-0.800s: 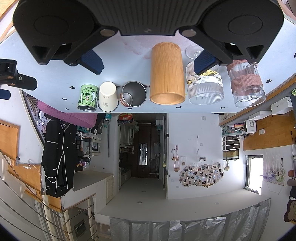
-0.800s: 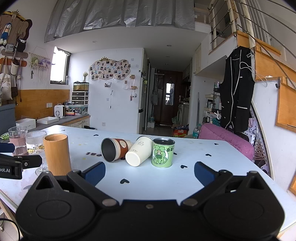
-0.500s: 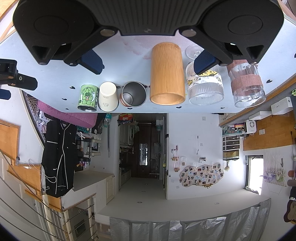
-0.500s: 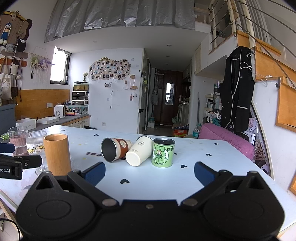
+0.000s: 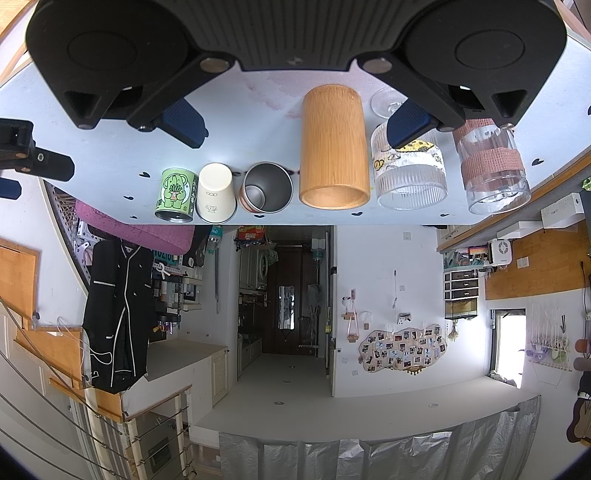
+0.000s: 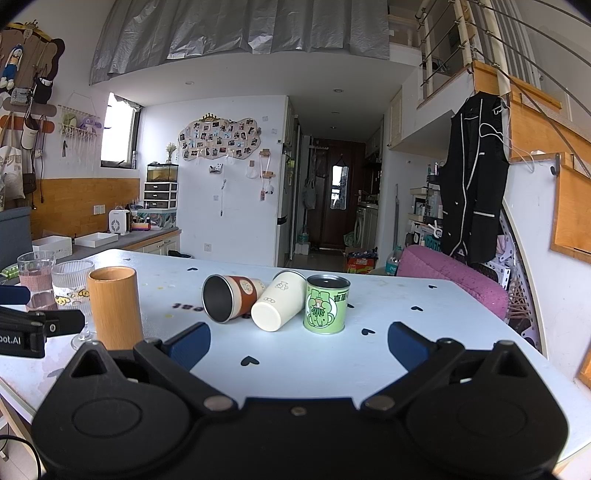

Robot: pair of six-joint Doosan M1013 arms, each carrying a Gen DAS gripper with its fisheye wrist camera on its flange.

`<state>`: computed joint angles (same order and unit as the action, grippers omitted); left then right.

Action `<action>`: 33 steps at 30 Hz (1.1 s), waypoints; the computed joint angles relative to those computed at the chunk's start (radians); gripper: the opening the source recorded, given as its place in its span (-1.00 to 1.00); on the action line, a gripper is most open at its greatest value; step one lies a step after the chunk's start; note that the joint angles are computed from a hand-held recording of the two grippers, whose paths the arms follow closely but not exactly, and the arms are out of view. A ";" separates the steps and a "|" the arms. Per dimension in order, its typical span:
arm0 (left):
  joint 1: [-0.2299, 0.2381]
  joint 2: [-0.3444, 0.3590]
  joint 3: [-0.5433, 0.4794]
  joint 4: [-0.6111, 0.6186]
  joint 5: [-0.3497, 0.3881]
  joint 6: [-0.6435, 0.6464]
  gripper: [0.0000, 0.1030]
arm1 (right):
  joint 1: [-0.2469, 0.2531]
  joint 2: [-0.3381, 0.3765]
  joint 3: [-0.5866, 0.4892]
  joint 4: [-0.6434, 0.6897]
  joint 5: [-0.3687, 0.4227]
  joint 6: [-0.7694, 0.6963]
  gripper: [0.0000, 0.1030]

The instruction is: Flip cup upright

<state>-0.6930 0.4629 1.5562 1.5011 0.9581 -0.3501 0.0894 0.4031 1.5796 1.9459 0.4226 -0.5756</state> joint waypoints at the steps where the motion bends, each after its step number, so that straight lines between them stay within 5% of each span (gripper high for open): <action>1: 0.000 0.000 0.000 0.000 0.000 0.000 1.00 | 0.000 0.000 0.000 0.003 0.000 -0.003 1.00; 28: -0.002 -0.004 0.011 0.006 -0.001 -0.009 1.00 | -0.001 -0.002 -0.002 -0.014 0.008 0.011 1.00; 33: -0.002 -0.008 0.021 0.011 -0.002 -0.015 1.00 | 0.015 0.030 -0.066 -0.127 0.011 0.163 1.00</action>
